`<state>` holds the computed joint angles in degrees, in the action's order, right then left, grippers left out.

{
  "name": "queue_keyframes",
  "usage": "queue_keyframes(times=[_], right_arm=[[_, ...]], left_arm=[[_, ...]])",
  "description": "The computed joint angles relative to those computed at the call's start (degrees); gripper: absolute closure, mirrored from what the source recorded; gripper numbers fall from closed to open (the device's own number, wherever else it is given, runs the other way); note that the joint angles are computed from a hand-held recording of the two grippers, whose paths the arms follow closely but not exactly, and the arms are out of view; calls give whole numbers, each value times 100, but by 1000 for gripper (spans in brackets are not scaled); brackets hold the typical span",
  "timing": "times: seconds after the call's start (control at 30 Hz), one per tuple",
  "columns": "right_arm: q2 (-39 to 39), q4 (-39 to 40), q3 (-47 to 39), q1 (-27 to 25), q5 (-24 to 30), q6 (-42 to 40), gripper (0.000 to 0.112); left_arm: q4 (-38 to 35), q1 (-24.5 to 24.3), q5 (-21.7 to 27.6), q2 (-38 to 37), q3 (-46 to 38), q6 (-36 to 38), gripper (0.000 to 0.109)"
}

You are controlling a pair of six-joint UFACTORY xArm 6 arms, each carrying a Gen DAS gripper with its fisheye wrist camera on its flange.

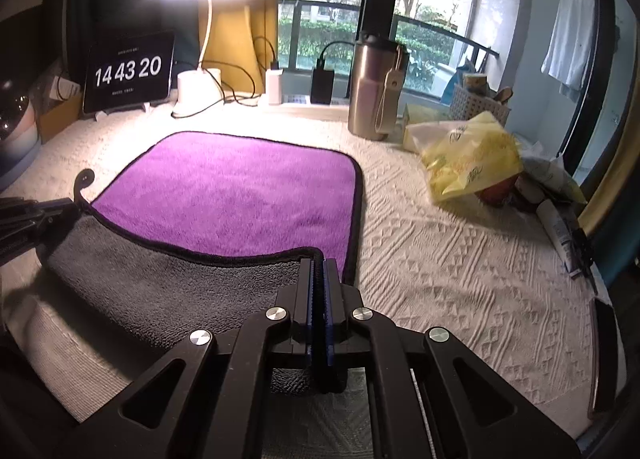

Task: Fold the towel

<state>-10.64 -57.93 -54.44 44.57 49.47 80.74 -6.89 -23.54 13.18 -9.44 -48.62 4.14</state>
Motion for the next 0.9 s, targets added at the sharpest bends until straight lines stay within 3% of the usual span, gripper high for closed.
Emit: queue_keyframes(times=[0.9], right_arm=[[-56, -793, -382, -224, -66, 111, 107]], left_arm=[[-435, 17, -514, 213, -821, 459, 104]])
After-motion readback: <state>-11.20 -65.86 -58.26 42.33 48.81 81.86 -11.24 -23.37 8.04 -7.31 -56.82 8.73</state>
